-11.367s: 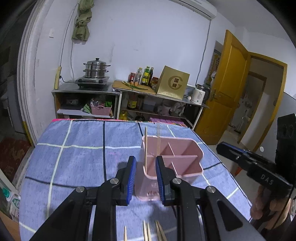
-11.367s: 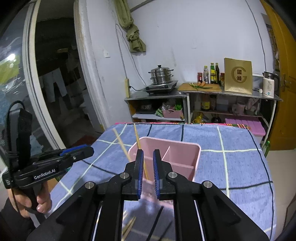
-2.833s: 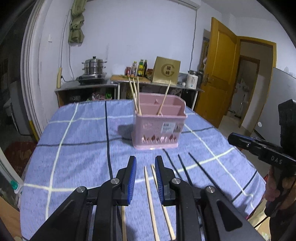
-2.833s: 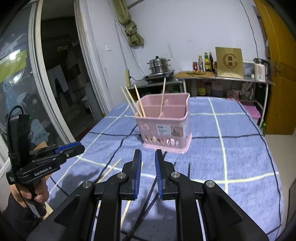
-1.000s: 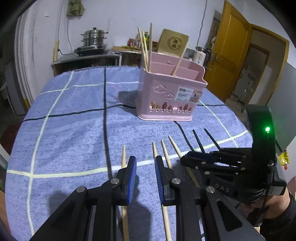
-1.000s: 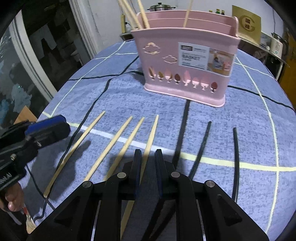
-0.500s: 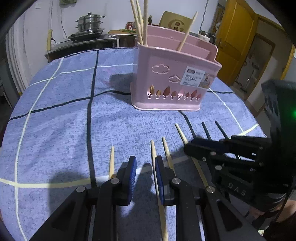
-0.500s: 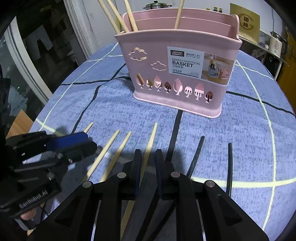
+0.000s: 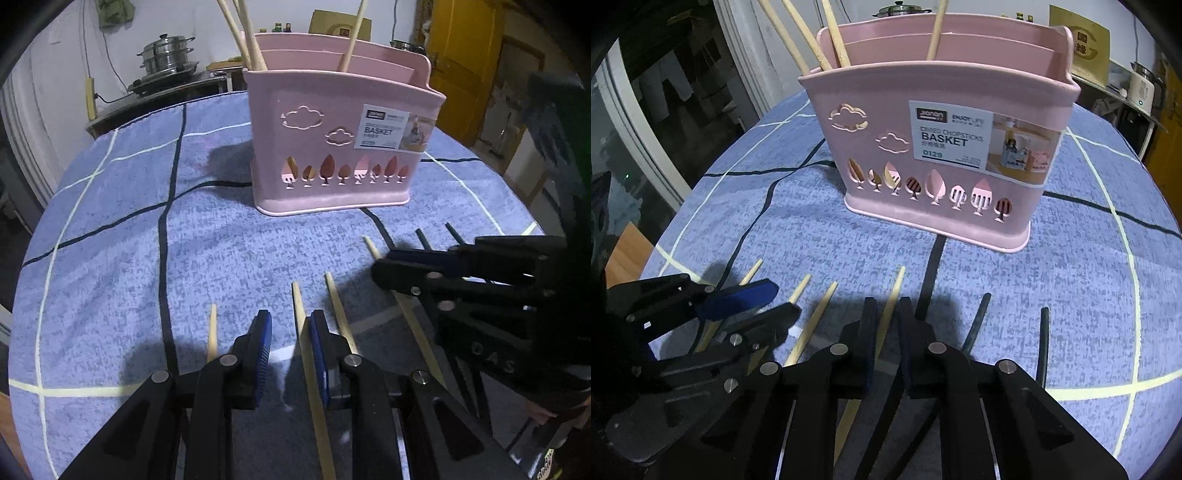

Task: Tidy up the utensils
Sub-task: 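Lower the right tool onto a wooden chopstick and close it while the left tool grasps another, then lift both held wooden chopsticks upright and carry them over the pink basket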

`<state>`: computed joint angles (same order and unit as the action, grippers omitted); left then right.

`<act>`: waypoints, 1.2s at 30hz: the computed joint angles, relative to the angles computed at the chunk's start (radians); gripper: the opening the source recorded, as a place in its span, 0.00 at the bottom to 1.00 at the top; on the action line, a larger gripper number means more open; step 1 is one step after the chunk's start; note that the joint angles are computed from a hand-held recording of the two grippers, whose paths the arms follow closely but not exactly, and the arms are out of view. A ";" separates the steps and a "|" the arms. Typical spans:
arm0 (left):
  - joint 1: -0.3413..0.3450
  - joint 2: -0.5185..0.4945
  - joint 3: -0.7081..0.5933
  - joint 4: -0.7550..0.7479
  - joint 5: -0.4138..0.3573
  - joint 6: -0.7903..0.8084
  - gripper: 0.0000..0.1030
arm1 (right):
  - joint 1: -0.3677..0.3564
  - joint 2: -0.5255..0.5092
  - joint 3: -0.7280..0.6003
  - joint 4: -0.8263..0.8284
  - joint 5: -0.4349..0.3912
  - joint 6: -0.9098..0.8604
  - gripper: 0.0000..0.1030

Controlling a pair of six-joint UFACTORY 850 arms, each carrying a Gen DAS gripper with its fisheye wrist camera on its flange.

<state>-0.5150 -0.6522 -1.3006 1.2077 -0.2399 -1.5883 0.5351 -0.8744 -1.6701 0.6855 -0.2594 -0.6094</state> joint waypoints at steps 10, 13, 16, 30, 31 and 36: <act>0.011 -0.009 -0.021 -0.083 -0.039 0.044 0.21 | 0.001 -0.021 -0.044 -0.137 -0.017 0.130 0.11; 0.013 -0.018 -0.035 -0.097 -0.045 0.075 0.21 | 0.000 -0.032 -0.064 -0.154 -0.027 0.151 0.11; 0.017 -0.022 -0.040 -0.101 -0.041 0.084 0.21 | 0.002 -0.037 -0.071 -0.194 -0.024 0.187 0.08; 0.025 0.044 0.007 0.021 -0.001 -0.067 0.05 | -0.016 0.042 0.014 0.086 0.008 -0.092 0.07; 0.024 0.052 0.010 0.043 -0.002 -0.089 0.05 | -0.017 0.055 0.026 0.127 0.013 -0.134 0.07; 0.022 0.119 0.042 0.188 -0.007 -0.224 0.05 | -0.019 0.116 0.072 0.318 0.036 -0.330 0.06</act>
